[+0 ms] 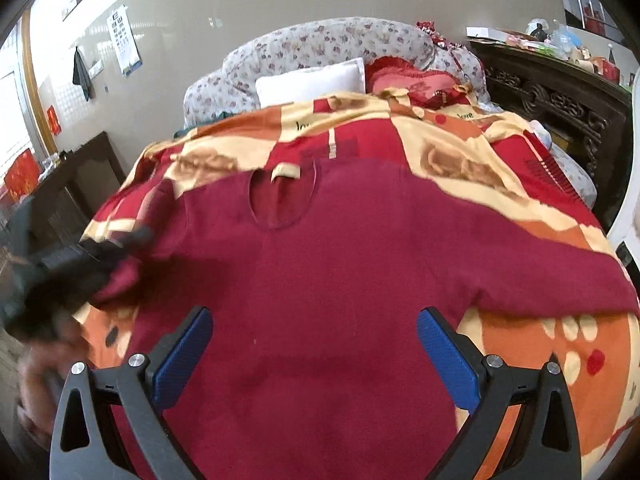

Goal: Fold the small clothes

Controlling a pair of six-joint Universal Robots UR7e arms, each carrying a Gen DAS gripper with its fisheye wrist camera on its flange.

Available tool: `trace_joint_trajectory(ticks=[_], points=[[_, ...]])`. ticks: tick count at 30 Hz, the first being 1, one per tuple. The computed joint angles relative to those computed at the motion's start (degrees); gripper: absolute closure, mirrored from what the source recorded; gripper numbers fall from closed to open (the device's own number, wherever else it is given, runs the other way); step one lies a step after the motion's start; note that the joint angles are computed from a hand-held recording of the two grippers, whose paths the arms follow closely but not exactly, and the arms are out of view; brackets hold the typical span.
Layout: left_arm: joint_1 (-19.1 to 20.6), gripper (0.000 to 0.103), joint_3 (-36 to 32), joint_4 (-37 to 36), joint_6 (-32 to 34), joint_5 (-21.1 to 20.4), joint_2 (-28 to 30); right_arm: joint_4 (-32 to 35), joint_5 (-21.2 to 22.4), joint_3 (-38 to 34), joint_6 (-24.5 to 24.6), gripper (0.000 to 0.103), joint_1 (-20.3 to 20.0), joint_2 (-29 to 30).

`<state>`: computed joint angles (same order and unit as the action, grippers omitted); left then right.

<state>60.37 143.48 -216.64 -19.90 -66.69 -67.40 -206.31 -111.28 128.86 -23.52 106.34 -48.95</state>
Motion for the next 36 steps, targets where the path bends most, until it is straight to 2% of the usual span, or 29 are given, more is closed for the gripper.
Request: trace_joint_trajectory(ticks=[4, 6, 7, 8, 9, 10, 11, 13, 16, 18, 21, 23, 25, 27, 29, 30, 31, 32, 35, 36], points=[[0.6, 0.095, -3.1, 0.1, -0.8, -3.3, 7.1, 3.8, 3.0, -2.5, -0.1, 0.000, -1.1, -0.6], [1.0, 0.093, -4.2, 2.3, -0.8, -3.6, 8.8, 8.3, 7.3, -4.5, 2.2, 0.000, -2.8, -0.9], [1.6, 0.084, -4.5, 4.7, -1.3, -4.1, 9.1, 10.7, 9.8, -5.4, 3.0, 0.000, -3.6, -0.8], [1.6, 0.067, -4.7, 6.8, -1.9, -3.8, 8.9, 12.9, 11.2, -6.3, 3.8, 0.000, -4.1, -0.7], [1.4, 0.060, -4.6, 8.3, -2.3, -3.9, 8.6, 15.5, 12.7, -7.8, 4.8, 0.000, -4.5, 0.0], [0.7, 0.051, -3.4, 7.4, -1.0, -4.3, 8.4, 16.9, 13.5, -8.7, 5.0, 0.000, -4.7, 0.4], [-0.4, 0.037, -2.2, 6.9, -0.3, -3.3, 7.9, 19.5, 14.0, -10.6, 5.5, 0.000, -4.8, 1.5], [-3.4, 0.025, 0.9, 6.6, 0.6, -0.1, 6.2, 21.1, 12.7, -12.6, 6.6, 0.000, -4.9, 3.2], [-6.8, 0.025, 4.5, 7.0, 1.0, 5.1, 3.7, 25.9, 10.9, -15.4, 11.2, 0.000, -5.6, 5.2], [-8.8, 0.025, 7.1, 9.0, -0.6, 11.3, 0.9, 28.1, 13.4, -15.7, 12.4, 0.000, -6.9, 5.4], [-12.0, 0.025, 10.0, 13.8, -4.5, 23.1, -2.2, 28.6, 12.0, -15.8, 12.6, 0.000, -6.9, 6.0], [-13.9, 0.025, 11.4, 17.9, -8.1, 29.2, -3.6, 29.9, 14.7, -16.3, 13.4, 0.000, -7.8, 6.1], [-14.9, 0.024, 13.8, 15.5, -9.1, 31.5, -2.8, 31.5, 18.8, -16.3, 13.7, 0.001, -8.9, 5.7], [-15.2, 0.023, 15.1, 12.6, -9.5, 31.4, -1.4, 33.4, 23.0, -16.4, 13.7, 0.009, -10.0, 5.6], [-15.2, 0.022, 16.1, 11.3, -8.8, 31.2, -2.7, 35.2, 25.8, -16.6, 14.0, 0.031, -10.8, 5.7], [-14.4, 0.021, 15.4, 9.8, -7.5, 30.5, -2.4, 35.8, 25.8, -16.7, 14.3, 0.037, -10.9, 6.0], [-14.3, 0.021, 15.9, 8.5, -7.6, 30.2, -2.5, 35.9, 25.0, -16.8, 14.5, 0.051, -10.7, 6.1], [-13.9, 0.021, 16.3, 6.6, -7.3, 29.6, -2.5, 35.1, 23.0, -16.8, 14.5, 0.069, -10.2, 6.4], [-13.8, 0.021, 18.5, -3.0, -6.4, 28.2, -0.9, 33.8, 22.0, -16.4, 15.6, 0.094, -10.4, 6.6], [-14.4, 0.021, 19.1, -6.2, -7.1, 29.5, 0.2, 33.1, 22.2, -16.0, 15.6, 0.094, -10.8, 6.4]])
